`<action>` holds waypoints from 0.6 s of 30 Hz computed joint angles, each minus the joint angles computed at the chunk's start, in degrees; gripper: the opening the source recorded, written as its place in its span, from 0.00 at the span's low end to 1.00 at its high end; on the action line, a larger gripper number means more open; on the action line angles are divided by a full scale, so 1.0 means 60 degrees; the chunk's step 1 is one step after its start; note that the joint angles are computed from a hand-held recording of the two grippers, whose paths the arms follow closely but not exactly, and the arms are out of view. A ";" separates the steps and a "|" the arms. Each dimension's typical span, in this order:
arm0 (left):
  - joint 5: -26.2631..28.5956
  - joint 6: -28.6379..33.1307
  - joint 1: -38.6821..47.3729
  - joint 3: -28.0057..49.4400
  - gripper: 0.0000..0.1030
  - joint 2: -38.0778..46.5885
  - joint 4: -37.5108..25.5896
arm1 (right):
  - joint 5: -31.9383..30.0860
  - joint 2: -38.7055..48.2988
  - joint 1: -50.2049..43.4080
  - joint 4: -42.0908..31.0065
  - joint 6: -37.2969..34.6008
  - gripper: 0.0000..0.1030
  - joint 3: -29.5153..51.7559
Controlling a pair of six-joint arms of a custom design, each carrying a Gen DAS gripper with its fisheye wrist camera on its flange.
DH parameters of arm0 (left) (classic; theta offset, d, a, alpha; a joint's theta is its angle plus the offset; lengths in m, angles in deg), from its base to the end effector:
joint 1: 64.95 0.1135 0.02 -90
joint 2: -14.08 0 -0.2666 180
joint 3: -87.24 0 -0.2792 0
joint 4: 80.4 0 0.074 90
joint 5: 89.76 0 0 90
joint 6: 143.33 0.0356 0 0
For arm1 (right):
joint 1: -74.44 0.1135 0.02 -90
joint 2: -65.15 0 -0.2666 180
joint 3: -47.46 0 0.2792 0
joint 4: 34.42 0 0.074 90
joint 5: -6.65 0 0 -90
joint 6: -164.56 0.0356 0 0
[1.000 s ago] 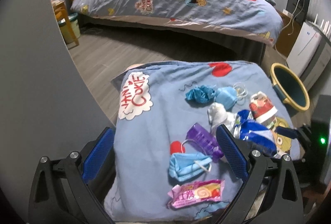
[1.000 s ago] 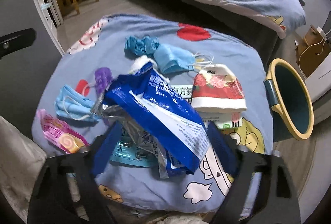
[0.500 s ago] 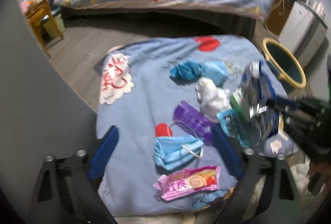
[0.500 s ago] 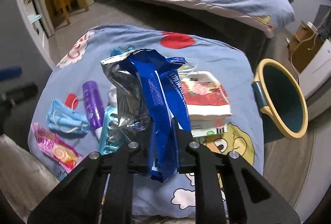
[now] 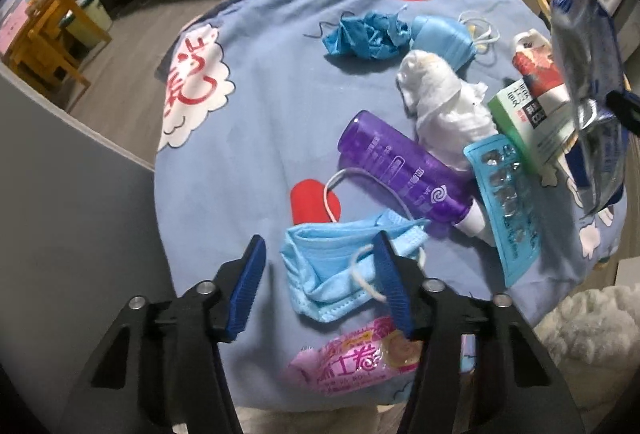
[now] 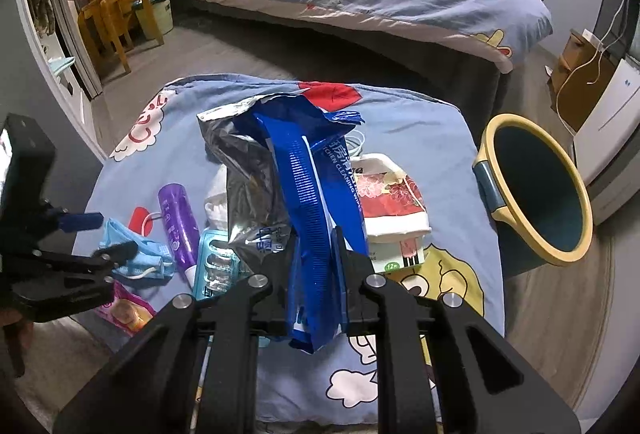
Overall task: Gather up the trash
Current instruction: 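Grasp the blue face mask with the left tool while the right tool grasps the blue wrapper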
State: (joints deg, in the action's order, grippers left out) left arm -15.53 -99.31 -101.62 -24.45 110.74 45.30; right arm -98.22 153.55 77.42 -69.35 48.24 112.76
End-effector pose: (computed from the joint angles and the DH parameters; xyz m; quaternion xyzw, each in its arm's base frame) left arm 0.2548 -0.1777 0.1384 -0.0890 0.9845 0.0609 0.1381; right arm 0.3259 0.0261 0.1785 -0.2756 0.9132 0.0666 0.2926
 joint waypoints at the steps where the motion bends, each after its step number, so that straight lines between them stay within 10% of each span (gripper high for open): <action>1: 0.0008 -0.0009 0.0032 -0.0001 0.30 0.0032 0.0026 | -0.0023 0.0014 -0.0024 -0.0006 0.0012 0.13 0.0032; 6: -0.0177 0.0206 0.0049 -0.0009 0.08 -0.0163 0.0118 | -0.0118 0.0065 -0.0111 -0.0008 0.0120 0.13 0.0136; 18: -0.2168 0.0204 -0.0385 0.0189 0.05 -0.1576 0.0079 | -0.0621 -0.0113 -0.0390 -0.0265 0.0559 0.13 0.0537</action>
State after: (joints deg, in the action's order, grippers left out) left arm -28.53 -98.08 -103.93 -23.32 101.29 45.77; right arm -101.94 152.87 75.08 -70.94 51.59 115.98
